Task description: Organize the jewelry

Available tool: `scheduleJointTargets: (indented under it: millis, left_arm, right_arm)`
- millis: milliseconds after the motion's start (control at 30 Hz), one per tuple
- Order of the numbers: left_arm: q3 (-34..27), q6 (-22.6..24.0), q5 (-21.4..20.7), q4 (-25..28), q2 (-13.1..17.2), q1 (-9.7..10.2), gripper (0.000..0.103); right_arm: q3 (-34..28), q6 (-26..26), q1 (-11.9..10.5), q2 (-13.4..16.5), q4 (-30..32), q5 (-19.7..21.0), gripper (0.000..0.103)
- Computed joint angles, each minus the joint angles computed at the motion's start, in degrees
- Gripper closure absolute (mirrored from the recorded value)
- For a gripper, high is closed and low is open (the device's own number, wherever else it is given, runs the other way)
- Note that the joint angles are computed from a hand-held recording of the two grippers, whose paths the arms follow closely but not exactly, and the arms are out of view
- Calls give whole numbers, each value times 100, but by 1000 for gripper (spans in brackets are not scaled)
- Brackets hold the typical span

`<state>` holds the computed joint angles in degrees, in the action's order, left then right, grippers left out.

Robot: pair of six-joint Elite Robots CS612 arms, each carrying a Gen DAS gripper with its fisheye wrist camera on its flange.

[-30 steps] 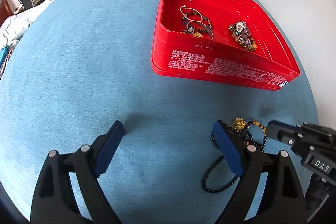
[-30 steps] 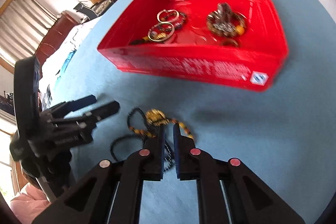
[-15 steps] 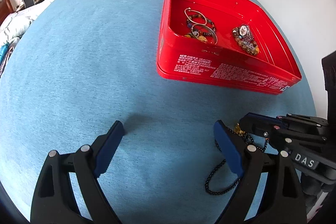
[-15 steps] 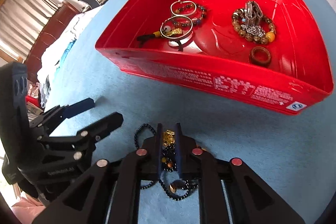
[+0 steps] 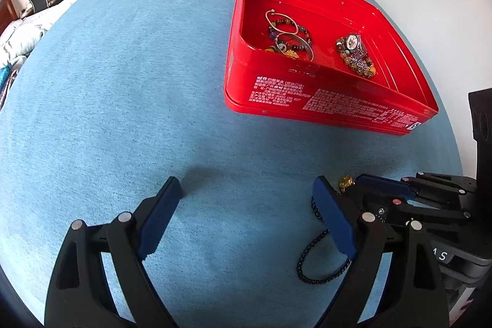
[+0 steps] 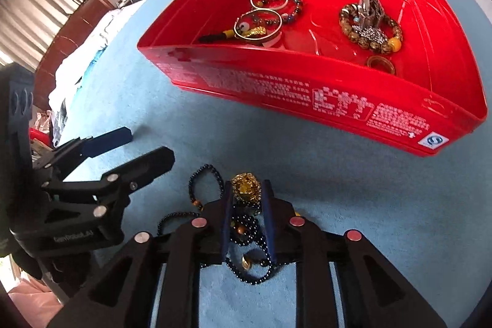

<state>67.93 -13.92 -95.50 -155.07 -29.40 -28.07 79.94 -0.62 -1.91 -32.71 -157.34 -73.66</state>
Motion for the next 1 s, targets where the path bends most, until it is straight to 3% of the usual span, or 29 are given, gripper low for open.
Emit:
scheduleJointTargets:
  millis: [167,267,433,500,567,767,900,1000]
  left_arm:
    - [-8,-10,26,18,9,-19,16]
    - [-49,-19,8,46,24,-13,16]
    - [-15,80,-89,56,-4,-30,16]
    - [-3,143,-145,56,-12,-52,16]
    - [-2,217,-190,103,-21,-86,16]
    - [2,330,-210,164,-28,-177,16]
    - [44,204,-131,124,-48,-157,16]
    - [103,119,-95,80,-83,-133,16]
  right_arm:
    - [45,11,21,-15,-152,-40,87]
    - [145,214,-76,-50,-327,217,87]
    - [327,481,-187,-132,-662,206,87]
    - [382,553,-237,-144,-787,289,103]
    - [447,712,-295,-163,-932,469,103]
    - [474,673,-266,-189,-900,332,102]
    - [272,697,-245,-95,-544,378,89]
    - [90,694,-200,-7,-251,370,87]
